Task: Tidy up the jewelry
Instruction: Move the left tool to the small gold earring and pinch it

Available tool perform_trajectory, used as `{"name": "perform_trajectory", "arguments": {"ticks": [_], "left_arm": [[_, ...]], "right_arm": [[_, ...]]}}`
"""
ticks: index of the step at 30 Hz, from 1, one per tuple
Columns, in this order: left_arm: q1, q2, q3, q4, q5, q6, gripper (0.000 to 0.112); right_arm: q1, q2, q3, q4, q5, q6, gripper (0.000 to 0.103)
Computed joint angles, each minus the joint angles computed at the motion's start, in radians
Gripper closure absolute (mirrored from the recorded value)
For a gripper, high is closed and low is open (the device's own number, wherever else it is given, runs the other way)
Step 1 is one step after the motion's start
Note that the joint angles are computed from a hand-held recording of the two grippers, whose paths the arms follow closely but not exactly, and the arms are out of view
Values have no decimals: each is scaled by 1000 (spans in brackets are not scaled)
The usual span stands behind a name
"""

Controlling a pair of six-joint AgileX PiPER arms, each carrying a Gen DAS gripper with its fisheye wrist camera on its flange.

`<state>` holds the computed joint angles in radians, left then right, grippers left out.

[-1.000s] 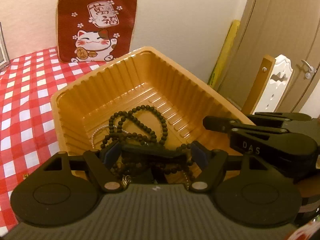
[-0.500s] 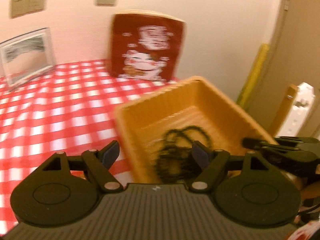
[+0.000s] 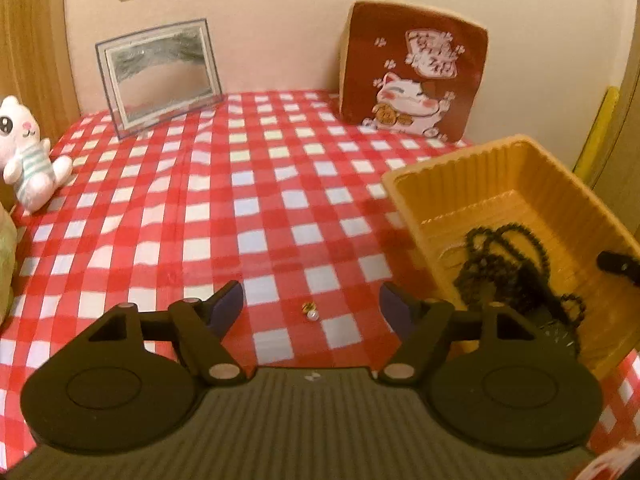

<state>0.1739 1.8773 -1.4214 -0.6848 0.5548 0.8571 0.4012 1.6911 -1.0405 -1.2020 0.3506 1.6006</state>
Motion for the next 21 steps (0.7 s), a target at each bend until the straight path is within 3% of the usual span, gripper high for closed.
{"name": "perform_trajectory", "arguments": {"ticks": [8,16,21], "left_arm": [[-24,34,18,12,-26,26,46],[-45,115,-44,82,-30,-17,76],[-54,161,-86,131,-30,-78,86]], "right_arm": [[1,0,1,-4,0,3,98],[-1,6,10,-21,2,29,98],[3,11,1,-1,10,13,98]]}}
